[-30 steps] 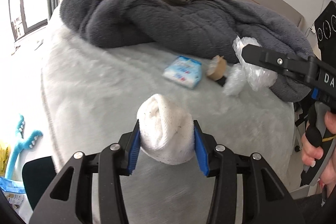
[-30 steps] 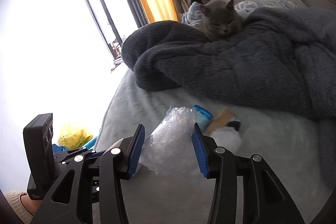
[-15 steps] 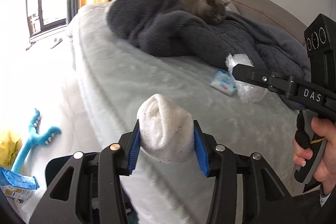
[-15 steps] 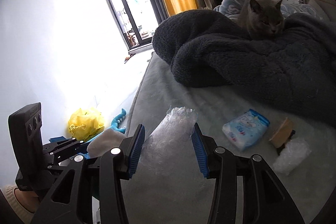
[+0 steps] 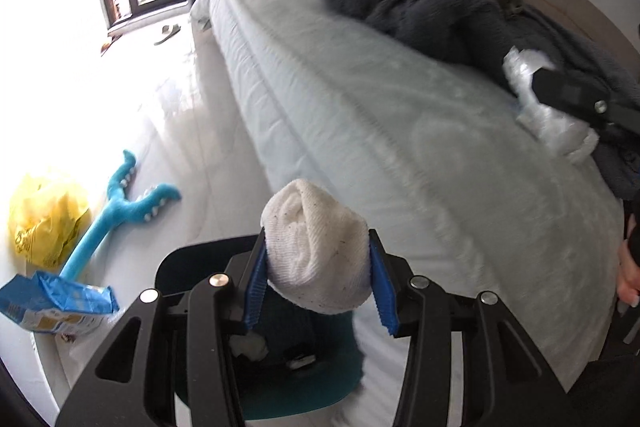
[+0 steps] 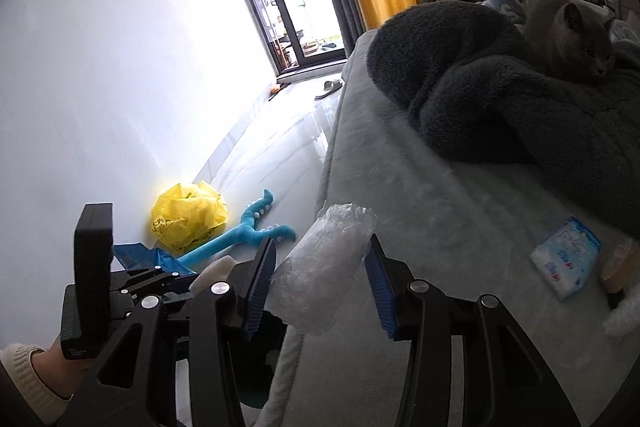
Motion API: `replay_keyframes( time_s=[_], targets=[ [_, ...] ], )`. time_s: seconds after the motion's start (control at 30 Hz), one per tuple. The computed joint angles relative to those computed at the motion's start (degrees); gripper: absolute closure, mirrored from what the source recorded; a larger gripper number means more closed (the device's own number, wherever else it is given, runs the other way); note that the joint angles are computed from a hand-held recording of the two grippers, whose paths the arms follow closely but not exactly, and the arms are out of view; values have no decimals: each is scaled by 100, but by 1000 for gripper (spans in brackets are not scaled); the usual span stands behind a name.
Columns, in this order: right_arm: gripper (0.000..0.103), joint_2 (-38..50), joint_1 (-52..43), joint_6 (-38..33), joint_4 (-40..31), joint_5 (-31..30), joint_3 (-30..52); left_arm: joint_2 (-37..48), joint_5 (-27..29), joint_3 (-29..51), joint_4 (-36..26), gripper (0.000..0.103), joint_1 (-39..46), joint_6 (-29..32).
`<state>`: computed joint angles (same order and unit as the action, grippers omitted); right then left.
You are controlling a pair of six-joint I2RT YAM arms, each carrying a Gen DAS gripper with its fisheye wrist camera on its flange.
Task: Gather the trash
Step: 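Carry the cloth ball and bubble wrap over the teal trash bin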
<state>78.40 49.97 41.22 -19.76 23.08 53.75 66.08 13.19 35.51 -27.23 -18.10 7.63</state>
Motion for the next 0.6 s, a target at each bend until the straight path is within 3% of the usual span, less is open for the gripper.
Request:
replay_keyframes(
  time_s=[0.3, 0.6],
  targets=[
    [57, 1064, 184, -60, 256, -239, 770, 704, 309, 60, -273, 54, 1373, 948],
    [57, 2045, 311, -96, 231, -506, 1438, 1209, 485, 233, -528, 54, 2141, 1599]
  ],
)
